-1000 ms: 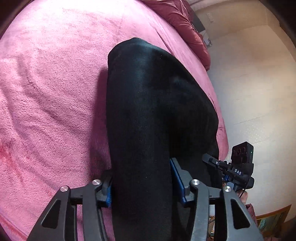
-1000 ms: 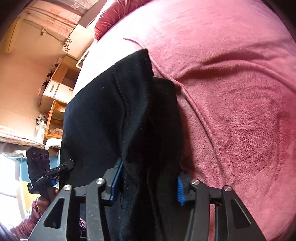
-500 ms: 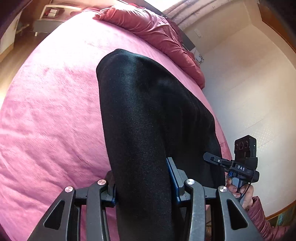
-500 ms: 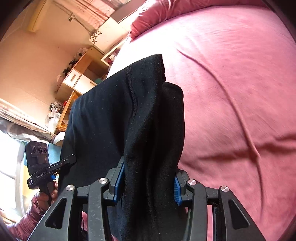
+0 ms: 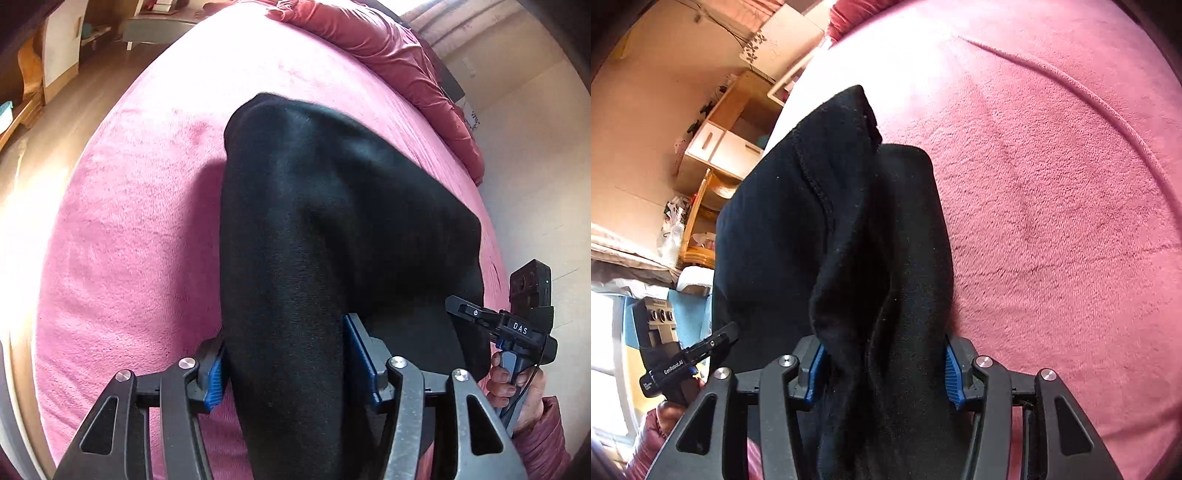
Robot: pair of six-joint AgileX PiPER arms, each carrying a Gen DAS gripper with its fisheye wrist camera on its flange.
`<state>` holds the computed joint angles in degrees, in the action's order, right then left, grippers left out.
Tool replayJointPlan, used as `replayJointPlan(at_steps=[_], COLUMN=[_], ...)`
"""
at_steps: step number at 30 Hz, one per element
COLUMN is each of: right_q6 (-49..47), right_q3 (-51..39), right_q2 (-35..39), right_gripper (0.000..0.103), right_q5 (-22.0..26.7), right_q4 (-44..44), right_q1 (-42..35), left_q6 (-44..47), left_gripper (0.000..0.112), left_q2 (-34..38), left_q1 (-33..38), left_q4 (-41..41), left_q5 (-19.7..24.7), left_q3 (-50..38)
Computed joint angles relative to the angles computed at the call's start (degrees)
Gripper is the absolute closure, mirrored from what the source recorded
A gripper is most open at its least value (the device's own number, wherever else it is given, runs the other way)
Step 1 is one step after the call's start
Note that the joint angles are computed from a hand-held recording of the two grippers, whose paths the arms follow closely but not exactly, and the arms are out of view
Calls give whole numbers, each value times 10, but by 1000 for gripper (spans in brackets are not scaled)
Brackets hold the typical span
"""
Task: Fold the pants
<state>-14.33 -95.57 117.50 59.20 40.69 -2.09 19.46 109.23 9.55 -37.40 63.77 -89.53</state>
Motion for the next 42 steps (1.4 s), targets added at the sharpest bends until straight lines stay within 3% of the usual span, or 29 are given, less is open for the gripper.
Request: replayJointPlan(at_steps=[4, 8, 12, 17, 22, 33, 42], right_q6=[-6, 36, 54, 97, 141, 210, 298], right_q3=[1, -38, -20, 27, 96, 220, 257], right_q2=[-4, 4, -23, -79, -153, -285, -310], right_gripper=[51, 41, 38, 36, 36, 36, 36], right_q5=[6, 15, 3, -43, -91, -157, -172], right_q4=[-7, -37, -72, -143, -224, -333, -408], right_q1=[-2, 12, 19, 44, 70, 107, 189], left_q6=[33, -18, -61, -118, -171, -272, -303], left_gripper=[44, 41, 41, 39, 37, 37, 37], left_q2=[-55, -88, -114, -177, -245, -350, -411], left_q1=[5, -10, -22, -62, -95, -127, -141], left_q4=[-8, 25, 93, 162, 221, 292, 325], left_q5=[-61, -74, -86, -143, -173, -182, -185], left_q3=[86, 103, 92, 137, 176, 247, 285])
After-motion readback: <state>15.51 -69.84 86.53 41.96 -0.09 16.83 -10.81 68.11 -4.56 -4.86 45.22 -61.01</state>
